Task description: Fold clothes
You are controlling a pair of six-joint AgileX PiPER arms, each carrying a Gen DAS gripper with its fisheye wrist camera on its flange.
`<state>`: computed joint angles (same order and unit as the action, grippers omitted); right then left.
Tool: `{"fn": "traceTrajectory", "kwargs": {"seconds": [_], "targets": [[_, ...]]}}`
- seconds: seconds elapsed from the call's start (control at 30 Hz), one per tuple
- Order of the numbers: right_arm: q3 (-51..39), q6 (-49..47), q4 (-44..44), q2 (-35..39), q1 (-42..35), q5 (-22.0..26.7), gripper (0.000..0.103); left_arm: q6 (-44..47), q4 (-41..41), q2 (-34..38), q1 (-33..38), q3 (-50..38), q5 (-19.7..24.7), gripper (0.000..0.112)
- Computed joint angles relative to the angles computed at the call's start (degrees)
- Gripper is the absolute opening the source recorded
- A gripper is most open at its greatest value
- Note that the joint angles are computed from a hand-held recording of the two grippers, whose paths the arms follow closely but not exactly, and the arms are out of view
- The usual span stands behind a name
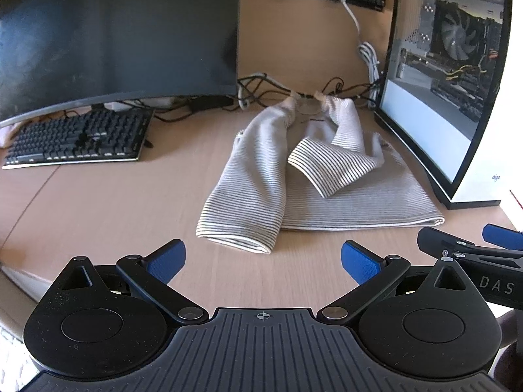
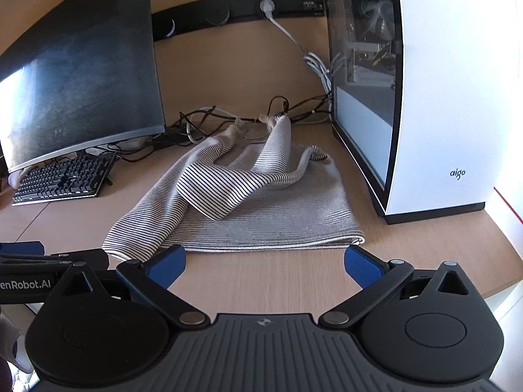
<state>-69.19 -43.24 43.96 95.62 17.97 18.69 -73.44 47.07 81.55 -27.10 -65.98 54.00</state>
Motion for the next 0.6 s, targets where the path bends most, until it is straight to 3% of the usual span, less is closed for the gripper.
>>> {"fn": "traceTrajectory", "kwargs": {"seconds": [0.43, 0.6], "targets": [[-13.83, 32.67, -29.23, 9.60, 4.78, 3.52, 0.103, 22.58, -18.49, 4.22, 16.66, -3.08, -15.12, 0.103], [-22.48, 45.77, -39.02, 14.80, 7.21, 9.12, 0.103, 42.86, -36.22, 6.54, 25.39, -5.05, -19.88, 0.103]]}}
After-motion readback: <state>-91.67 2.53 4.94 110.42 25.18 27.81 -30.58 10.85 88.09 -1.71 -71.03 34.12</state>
